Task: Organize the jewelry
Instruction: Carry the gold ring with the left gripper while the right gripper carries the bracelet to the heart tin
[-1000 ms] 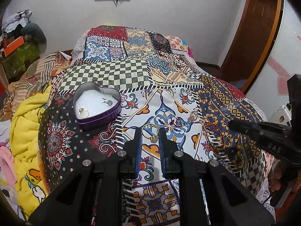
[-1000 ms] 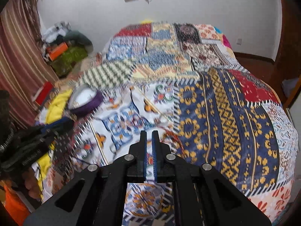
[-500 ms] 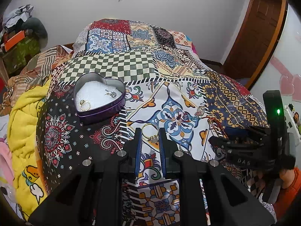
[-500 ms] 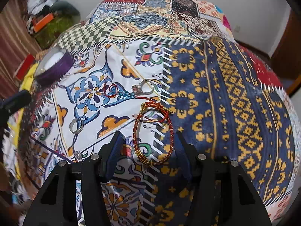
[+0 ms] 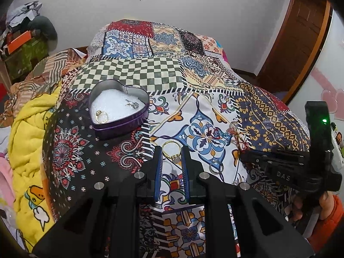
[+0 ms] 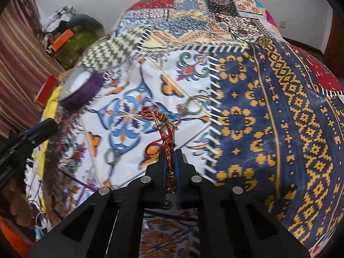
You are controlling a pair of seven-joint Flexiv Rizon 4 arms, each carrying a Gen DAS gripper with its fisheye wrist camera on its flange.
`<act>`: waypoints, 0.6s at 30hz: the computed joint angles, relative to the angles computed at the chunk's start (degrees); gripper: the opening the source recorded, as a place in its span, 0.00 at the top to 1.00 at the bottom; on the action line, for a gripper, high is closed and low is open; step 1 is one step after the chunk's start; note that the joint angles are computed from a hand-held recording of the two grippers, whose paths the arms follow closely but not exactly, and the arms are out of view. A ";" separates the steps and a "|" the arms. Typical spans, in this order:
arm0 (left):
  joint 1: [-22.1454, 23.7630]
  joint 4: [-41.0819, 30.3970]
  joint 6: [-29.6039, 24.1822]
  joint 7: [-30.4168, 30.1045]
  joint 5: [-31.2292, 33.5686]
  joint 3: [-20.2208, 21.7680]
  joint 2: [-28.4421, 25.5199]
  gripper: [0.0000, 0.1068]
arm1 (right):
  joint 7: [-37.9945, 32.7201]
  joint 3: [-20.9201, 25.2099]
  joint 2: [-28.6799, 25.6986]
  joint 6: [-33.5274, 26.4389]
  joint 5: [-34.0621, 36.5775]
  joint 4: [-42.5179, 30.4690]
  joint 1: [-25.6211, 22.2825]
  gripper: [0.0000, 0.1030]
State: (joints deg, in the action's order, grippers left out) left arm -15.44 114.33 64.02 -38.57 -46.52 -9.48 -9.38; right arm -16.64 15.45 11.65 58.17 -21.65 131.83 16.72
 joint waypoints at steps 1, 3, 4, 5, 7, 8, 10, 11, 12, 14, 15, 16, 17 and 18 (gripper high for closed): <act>0.02 -0.02 0.19 -0.01 -0.14 0.03 0.09 0.85 | 0.47 0.28 -0.04 0.19 -1.15 -0.28 -0.11 0.94; 0.08 0.00 0.47 0.15 -0.62 0.06 0.33 0.85 | 0.93 0.62 -0.19 0.48 -2.87 -1.15 -0.03 0.94; 0.11 0.14 0.80 0.40 -1.10 0.09 0.60 0.85 | 1.56 0.92 -0.29 0.61 -3.76 -1.48 0.05 0.94; 0.12 0.18 0.92 0.59 -1.43 0.12 0.74 0.85 | 1.81 1.00 -0.36 0.87 -4.82 -1.96 0.06 0.94; 0.22 0.36 1.27 1.13 -2.40 0.29 1.22 0.85 | 1.99 0.88 -0.91 1.69 -6.71 -2.76 0.00 0.94; 0.25 0.41 1.38 1.30 -2.69 0.41 1.38 0.85 | 2.00 0.79 -1.15 2.24 -7.39 -3.14 0.01 0.94; 0.35 0.50 1.71 1.59 -3.26 0.68 1.70 0.85 | 1.85 0.67 -1.65 2.92 -8.52 -4.18 0.16 0.94; 0.38 0.53 1.82 1.73 -3.52 0.78 1.81 0.85 | 1.79 0.61 -2.01 3.30 -9.04 -4.70 0.24 0.94; 0.42 0.60 1.98 1.90 -3.80 0.89 1.94 0.85 | 2.03 0.53 -2.46 3.91 -9.71 -5.07 0.22 0.94; 0.61 0.62 2.32 2.23 -4.41 1.15 2.14 0.85 | 2.19 0.32 -3.27 5.14 -10.94 -5.95 0.30 0.94; 0.67 0.58 2.47 2.35 -4.62 1.22 2.13 0.85 | 2.19 0.23 -3.52 5.60 -11.37 -6.24 0.34 0.94; 0.82 0.52 2.64 2.52 -4.90 1.35 2.17 0.85 | 2.19 0.12 -3.97 6.07 -11.98 -6.76 0.40 0.94; 0.94 0.48 2.75 2.64 -5.09 1.45 2.22 0.85 | 2.32 0.01 -4.36 6.55 -12.74 -7.21 0.41 0.94; 1.04 0.39 2.90 2.77 -5.32 1.51 2.21 0.85 | 2.40 -0.10 -4.79 6.88 -13.52 -7.84 0.46 0.94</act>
